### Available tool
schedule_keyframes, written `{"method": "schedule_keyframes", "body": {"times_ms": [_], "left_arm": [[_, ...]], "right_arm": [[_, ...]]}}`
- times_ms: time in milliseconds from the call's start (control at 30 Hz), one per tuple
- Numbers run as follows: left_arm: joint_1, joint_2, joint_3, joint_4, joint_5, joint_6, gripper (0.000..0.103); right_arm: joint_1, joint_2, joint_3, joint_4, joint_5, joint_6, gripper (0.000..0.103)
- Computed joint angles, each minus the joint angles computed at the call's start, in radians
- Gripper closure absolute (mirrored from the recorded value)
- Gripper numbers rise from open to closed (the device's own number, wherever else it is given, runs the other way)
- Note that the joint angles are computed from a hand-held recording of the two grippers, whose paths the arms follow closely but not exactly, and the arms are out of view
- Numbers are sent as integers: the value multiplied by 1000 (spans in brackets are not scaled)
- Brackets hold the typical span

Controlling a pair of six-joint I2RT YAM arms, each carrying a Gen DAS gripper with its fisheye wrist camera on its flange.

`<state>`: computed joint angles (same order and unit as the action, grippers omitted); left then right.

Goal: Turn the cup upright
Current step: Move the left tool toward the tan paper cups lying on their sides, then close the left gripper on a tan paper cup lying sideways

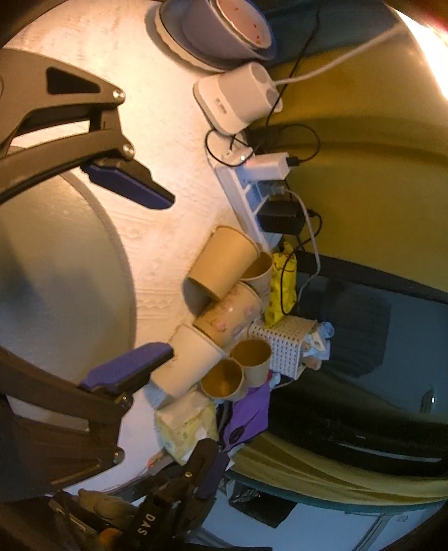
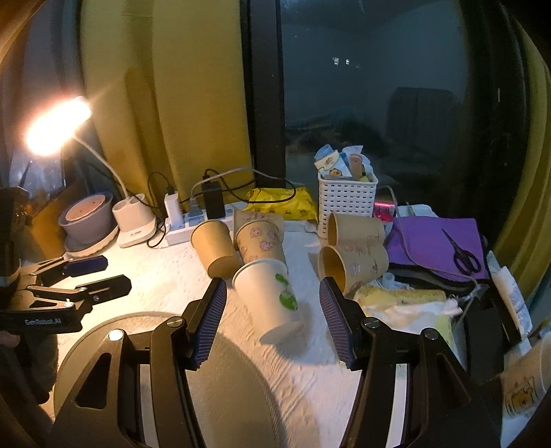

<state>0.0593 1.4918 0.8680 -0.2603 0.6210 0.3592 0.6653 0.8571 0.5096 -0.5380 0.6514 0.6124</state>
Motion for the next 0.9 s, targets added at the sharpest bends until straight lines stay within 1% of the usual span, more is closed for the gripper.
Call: {"method": "schedule_keyframes", "body": {"times_ms": [233,433,567,667,800,900], "left_arm": [[-85,131,83,60,-60,-84,22],[-123,269,182,65,-93,-196,22],[-137,375,279,43,-109,-273,22],[-147,432,337,22,-102,-313,22],[-170,493,402,11,-89,-378,22],[-191,528,440,7,-112,-427,22]], "right_arm": [[-190,32,-37,191,-141,-182,44],[-318,94,-44,314,-250,-277,44],[-382,149,-45,383,-310,-314,44],[-419,183,-46,422,-342,-329,44],[-464,211,-52,453,-381,-342,44],[-499,221,-62,469,-408,-348,44]]}}
